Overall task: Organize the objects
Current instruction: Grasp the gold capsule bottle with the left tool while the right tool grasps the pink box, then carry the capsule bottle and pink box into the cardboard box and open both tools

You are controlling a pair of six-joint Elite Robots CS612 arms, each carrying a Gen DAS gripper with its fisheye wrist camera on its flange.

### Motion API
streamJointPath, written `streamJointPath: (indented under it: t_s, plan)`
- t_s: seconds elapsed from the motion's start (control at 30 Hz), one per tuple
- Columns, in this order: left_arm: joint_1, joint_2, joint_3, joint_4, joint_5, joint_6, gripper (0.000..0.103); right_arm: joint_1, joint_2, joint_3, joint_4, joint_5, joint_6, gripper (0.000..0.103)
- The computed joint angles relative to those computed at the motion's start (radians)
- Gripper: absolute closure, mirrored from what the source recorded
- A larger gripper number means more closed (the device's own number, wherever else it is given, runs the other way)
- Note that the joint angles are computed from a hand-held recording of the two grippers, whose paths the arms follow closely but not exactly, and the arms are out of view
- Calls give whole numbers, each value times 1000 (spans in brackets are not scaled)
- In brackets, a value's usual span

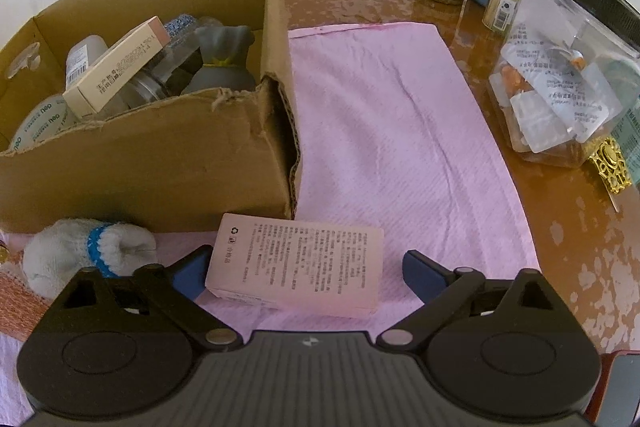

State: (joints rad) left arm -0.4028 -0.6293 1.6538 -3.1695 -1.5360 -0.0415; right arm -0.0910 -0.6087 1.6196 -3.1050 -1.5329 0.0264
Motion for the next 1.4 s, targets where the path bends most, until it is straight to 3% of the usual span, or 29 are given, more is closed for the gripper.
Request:
streamJointPath:
  t_s: [0.2,0.47,1.0,1.4]
  plan:
    - [9,-6,-1,23,-32,-18,7,-1,-7,0,20,13,-31,16]
    - [13,-30,0,76,-62,-9,7,-8,-25,14,28,40,-109,17]
    - [21,-138,30,113,-117,53,7,-33,-140,86,29,206,-305,17]
    - [9,-124,-51,76,-88,55,7,-11,-137,27,-16,261,-378,17]
